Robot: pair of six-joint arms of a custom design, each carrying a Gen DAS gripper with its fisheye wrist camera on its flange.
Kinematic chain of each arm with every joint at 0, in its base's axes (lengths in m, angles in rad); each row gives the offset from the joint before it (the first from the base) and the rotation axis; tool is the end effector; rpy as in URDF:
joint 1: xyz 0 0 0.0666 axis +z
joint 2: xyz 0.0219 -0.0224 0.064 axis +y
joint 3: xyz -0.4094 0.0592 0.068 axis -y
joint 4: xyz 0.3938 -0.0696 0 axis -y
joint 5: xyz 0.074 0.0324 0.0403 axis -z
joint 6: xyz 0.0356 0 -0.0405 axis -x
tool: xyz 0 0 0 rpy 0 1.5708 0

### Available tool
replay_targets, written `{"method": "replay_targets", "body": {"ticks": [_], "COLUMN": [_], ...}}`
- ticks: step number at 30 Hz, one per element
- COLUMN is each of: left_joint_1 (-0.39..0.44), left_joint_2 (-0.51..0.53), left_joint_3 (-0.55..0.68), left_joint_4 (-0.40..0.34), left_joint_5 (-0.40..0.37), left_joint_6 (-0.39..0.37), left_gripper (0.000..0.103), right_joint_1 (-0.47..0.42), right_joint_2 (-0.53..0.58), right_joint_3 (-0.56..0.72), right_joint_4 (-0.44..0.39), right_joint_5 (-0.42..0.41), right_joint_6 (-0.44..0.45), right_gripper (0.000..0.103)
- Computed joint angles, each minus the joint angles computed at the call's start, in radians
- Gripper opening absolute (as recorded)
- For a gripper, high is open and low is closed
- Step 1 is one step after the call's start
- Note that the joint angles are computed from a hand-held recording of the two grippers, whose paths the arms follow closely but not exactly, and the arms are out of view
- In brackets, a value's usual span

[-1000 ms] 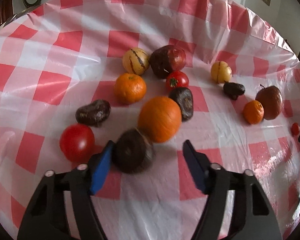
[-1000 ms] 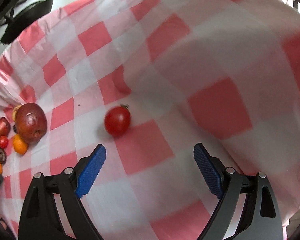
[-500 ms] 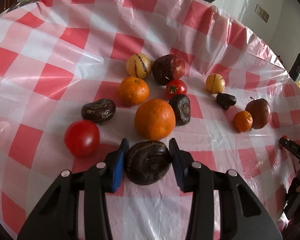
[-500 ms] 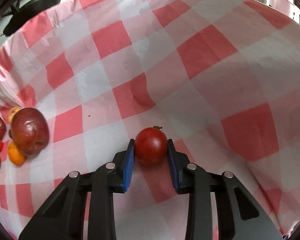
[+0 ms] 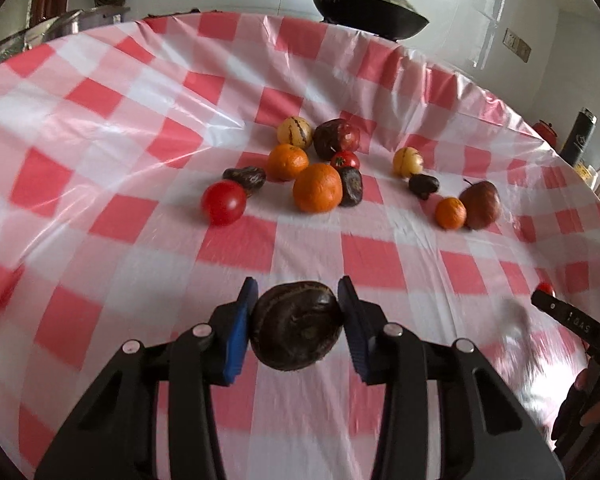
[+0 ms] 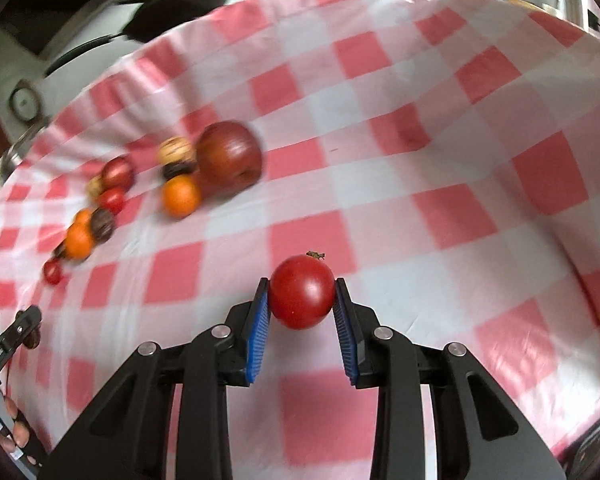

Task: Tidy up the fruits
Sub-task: 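Carry the dark plum to the white box and release it with the left tool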

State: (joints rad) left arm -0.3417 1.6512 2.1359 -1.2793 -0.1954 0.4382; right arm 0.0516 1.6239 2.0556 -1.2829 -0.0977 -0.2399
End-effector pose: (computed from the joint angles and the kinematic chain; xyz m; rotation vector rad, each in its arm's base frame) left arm 0.5177 -0.1772 0.6388 -0.2073 2.3421 -0.1522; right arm 0.5403 0.0310 0.6182 0.1841 2.4252 0.2505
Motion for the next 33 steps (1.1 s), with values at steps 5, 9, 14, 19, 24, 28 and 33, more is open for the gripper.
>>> {"method": "replay_targets", "body": {"ticks": [5,9,14,19,24,28,33], "left_joint_1": [-0.025,-0.034,-0.03,-0.018,-0.019,-0.021,-0.027], "left_joint_2": [-0.114,-0.194,-0.283,-0.377,-0.471,-0.549,-0.633], "left_joint_3": [-0.142,-0.239,-0.336,-0.419,-0.484,-0.537,-0.595], "left_joint_4": [0.026,0.034,0.023,0.007,-0.018,-0.031,-0.073], "left_joint_5": [-0.042,-0.069,-0.09,-0.113,-0.151,-0.162,-0.188], "left_joint_6": [0.038,0.061,0.073,0.094,0.105,0.108,0.13], "left_gripper": [0.042,0.042,0.042,0.042,0.042,0.042,0.042], "right_joint_1": [0.034,0.075,0.149,0.249,0.357,0.431,0.528], "right_joint_2": [-0.076,-0.115,-0.166,-0.205,-0.237,-0.253,-0.268], "right_joint_3": [-0.076,-0.118,-0.174,-0.208,-0.23,-0.24,-0.25], "right_joint_4": [0.004,0.004,0.005,0.0,0.005,0.004,-0.007], "right_joint_5": [-0.025,-0.031,-0.039,-0.042,-0.034,-0.036,-0.043], "right_joint_6": [0.032,0.064,0.102,0.139,0.173,0.195,0.24], "right_gripper": [0.031,0.031,0.031,0.032,0.032,0.032,0.032]}}
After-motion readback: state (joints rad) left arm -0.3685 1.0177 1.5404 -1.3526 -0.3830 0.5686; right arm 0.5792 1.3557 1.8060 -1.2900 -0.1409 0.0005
